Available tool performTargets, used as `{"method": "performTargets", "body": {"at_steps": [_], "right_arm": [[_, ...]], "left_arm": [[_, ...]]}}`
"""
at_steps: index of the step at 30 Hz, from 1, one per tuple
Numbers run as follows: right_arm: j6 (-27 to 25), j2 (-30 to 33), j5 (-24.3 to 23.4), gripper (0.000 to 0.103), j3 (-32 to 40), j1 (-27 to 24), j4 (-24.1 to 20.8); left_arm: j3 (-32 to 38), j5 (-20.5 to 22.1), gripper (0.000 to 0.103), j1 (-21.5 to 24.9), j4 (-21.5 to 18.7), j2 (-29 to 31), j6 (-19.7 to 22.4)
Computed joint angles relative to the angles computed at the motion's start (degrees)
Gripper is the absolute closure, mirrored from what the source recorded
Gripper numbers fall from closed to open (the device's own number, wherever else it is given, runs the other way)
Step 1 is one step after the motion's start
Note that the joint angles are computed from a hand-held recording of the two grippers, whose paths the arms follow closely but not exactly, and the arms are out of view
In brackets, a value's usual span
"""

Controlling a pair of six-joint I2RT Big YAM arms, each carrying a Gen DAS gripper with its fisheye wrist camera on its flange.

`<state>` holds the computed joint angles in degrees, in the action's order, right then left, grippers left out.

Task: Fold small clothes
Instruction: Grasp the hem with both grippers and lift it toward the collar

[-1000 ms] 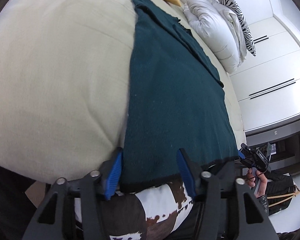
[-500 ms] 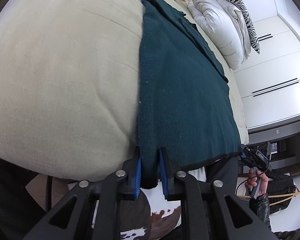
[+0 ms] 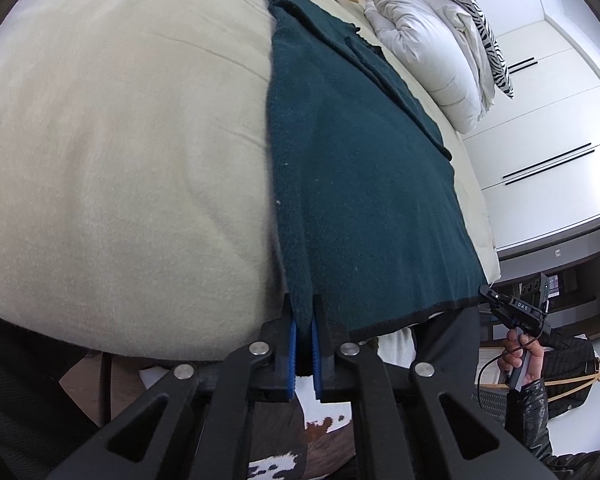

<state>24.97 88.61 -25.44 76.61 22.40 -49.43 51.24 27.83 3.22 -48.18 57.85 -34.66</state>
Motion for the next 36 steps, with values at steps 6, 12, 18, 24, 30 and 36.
{"method": "performTargets", "body": {"at_steps": [6,12,18,24,30,36], "right_arm": [[1.4,-1.54,-2.31,0.098,-0.3,-0.26,4.7],[7.2,-2.27,-4.17,0.098,-0.05,-1.19,12.47],[14.36,-0.88,-6.04,0.098,1.88,-1.92,21.01],[16.43,3.99,-5.37,0.098,9.48,-1.33,23.31],[16.7,11.06,-2.56,0.098,20.4,-0.35,21.15],[17.31,19.71,0.05,0.098,32.55,-0.36,17.39]], "left_arm": [[-0.85,3.94,0.096,2.55,4.85,-1.85,-3.09],[-0.23,8.98,0.096,6.34,12.02,-2.73,-9.12],[1.45,12.44,0.096,9.48,18.68,-0.78,-14.93],[5.68,12.7,0.096,11.32,21.69,3.83,-16.8],[10.56,12.73,0.096,12.39,23.61,9.48,-18.0],[16.56,12.27,0.096,12.97,24.43,16.14,-18.71]]}}
